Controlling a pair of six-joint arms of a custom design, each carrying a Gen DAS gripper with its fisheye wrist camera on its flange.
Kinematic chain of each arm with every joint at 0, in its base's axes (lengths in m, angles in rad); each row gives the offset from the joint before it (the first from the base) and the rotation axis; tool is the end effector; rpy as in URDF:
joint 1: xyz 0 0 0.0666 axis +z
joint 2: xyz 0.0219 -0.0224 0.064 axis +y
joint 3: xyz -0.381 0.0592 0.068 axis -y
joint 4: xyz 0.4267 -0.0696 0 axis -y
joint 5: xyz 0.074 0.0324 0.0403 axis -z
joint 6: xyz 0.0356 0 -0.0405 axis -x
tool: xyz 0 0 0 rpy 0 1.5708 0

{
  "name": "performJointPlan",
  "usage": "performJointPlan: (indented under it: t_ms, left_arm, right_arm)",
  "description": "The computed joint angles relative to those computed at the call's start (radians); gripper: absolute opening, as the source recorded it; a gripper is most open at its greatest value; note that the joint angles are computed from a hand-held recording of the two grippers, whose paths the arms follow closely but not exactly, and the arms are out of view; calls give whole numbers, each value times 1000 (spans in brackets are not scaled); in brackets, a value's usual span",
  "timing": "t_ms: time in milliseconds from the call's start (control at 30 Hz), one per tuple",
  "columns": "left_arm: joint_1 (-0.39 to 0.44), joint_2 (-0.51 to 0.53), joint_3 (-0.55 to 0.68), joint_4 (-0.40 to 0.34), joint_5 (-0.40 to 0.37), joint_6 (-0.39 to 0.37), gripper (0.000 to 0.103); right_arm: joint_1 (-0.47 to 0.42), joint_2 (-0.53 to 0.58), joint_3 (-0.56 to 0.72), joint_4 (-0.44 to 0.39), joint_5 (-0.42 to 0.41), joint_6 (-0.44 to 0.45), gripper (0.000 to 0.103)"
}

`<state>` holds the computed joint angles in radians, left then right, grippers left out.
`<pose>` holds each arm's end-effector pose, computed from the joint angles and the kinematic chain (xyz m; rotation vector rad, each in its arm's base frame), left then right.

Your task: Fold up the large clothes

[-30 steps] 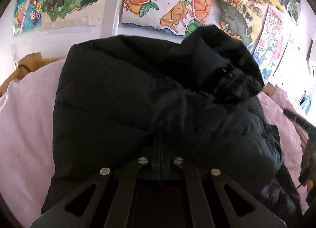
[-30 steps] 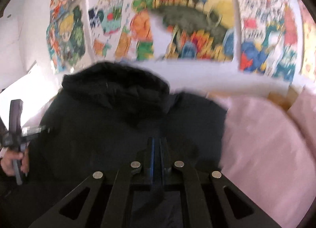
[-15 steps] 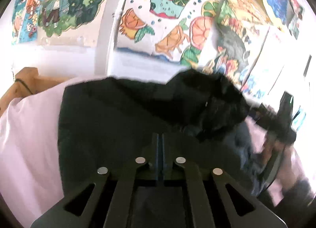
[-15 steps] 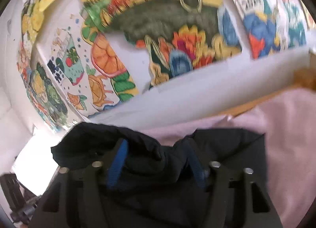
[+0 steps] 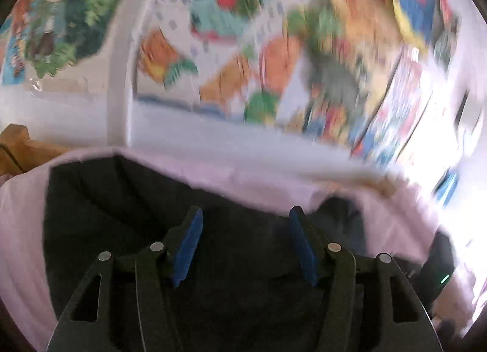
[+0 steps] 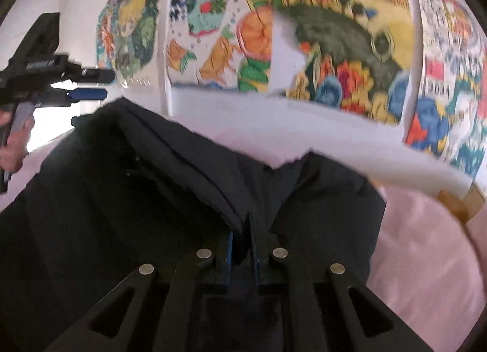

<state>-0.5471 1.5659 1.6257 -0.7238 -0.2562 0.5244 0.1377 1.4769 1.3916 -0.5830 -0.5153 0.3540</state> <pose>0.5163 -0.3044 0.4704 -0.1142 2.2238 -0.3066 0.5536 0.0940 0.4147 -0.7923 2.0255 0.4523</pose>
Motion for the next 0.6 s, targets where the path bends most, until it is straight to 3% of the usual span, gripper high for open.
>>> performJointPlan:
  t_ms: [100, 200, 267, 467, 533, 600]
  left_arm:
    - [-16, 60, 33, -100, -58, -35, 50]
    - [-11, 39, -32, -39, -65, -63, 50]
    - [0, 26, -63, -12, -44, -57, 50]
    - [15, 27, -75, 2, -44, -96, 50]
    - [15, 20, -93, 18, -42, -111, 50]
    - [14, 11, -116, 44, -43, -138, 50]
  right_arm:
    - [-6, -1, -19, -15, -12, 13, 11]
    - [-48, 12, 12, -56, -133, -56, 13]
    - [-71, 19, 35, -52, -204, -126, 20]
    - [-54, 58, 99, -28, -263, -258, 20]
    - [-66, 80, 138, -102, -336, -236, 20]
    - [-73, 116, 216, -299, -372, -73, 20]
